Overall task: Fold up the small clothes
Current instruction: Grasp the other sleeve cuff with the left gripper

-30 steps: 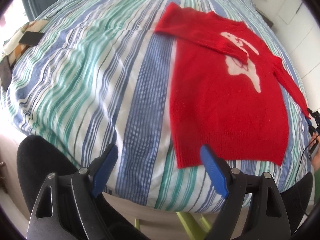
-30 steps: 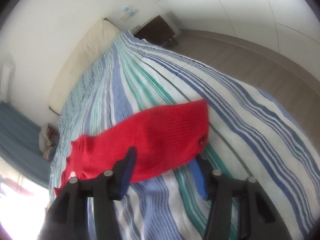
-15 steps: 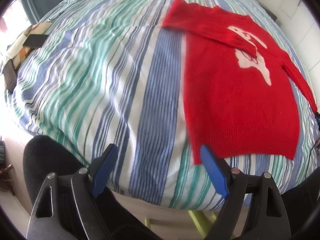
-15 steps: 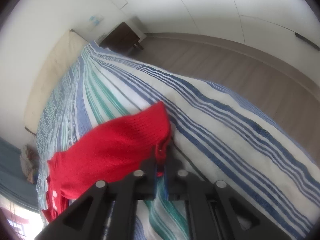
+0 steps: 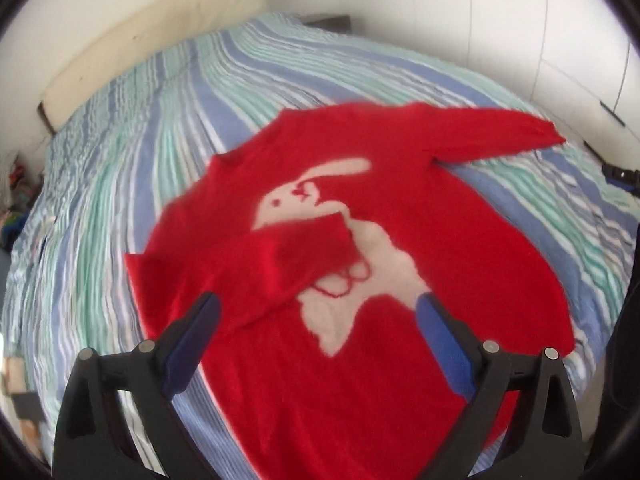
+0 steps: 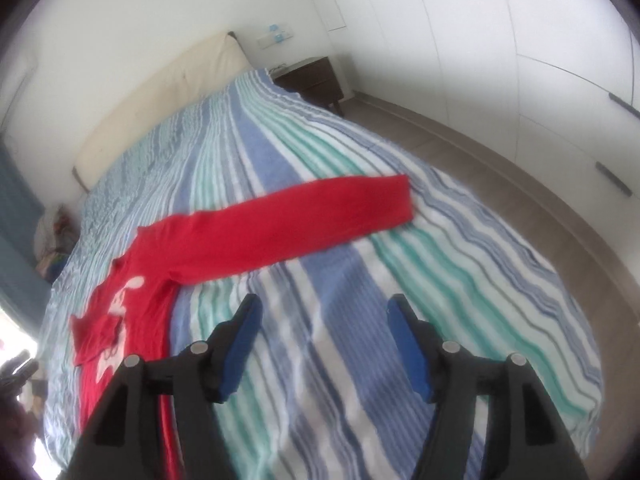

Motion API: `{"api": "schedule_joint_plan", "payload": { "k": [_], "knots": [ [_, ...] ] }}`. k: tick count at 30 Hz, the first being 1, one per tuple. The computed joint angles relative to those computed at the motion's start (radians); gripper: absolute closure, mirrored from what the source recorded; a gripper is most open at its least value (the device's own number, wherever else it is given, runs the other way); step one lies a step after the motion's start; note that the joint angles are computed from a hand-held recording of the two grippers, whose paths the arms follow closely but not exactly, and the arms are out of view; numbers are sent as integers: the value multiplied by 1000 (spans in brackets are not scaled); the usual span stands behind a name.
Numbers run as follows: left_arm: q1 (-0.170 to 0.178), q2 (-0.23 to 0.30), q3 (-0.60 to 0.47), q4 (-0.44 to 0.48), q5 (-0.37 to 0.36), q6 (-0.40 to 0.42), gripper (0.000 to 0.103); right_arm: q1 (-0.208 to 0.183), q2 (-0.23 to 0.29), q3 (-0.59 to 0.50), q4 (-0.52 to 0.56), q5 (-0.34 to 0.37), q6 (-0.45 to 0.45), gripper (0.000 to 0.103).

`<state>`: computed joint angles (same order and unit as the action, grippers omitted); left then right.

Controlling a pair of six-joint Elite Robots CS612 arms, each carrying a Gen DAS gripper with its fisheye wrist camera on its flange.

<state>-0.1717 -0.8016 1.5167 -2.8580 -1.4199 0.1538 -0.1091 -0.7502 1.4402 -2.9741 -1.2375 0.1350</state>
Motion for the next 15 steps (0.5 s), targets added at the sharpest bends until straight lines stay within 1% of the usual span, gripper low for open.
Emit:
{"api": "schedule_joint_plan", "payload": {
  "k": [1, 3, 5, 7, 9, 10, 11, 12, 13, 14, 15],
  "knots": [
    [-8, 29, -40, 50, 30, 41, 5, 7, -5, 17, -1, 28, -5, 38],
    [-13, 75, -104, 130, 59, 81, 6, 20, -15, 52, -10, 65, -20, 38],
    [-15, 107, -146, 174, 73, 100, 14, 36, -17, 74, -12, 83, -47, 38],
    [-15, 132, -177, 183, 86, 84, 15, 49, -17, 82, 16, 90, -75, 38],
    [-7, 150, -202, 189, 72, 31, 17, 52, -15, 83, 25, 119, -78, 38],
    [0, 156, -213, 198, 45, -6, 29, 55, -14, 82, 30, 124, -88, 38],
    [9, 160, -218, 205, 1, -48, 52, 58, -14, 81, 34, 121, -104, 38],
    [12, 159, -214, 199, -11, -94, 68, 62, -13, 79, 35, 112, -117, 38],
    [12, 154, -206, 183, 16, -129, 91, 65, -11, 76, 36, 105, -126, 38],
    [19, 144, -193, 160, 1, -163, 92, 66, -9, 74, 39, 103, -129, 38],
    [31, 128, -174, 121, -30, -210, 92, 66, -8, 73, 40, 102, -126, 38]
  ]
}}
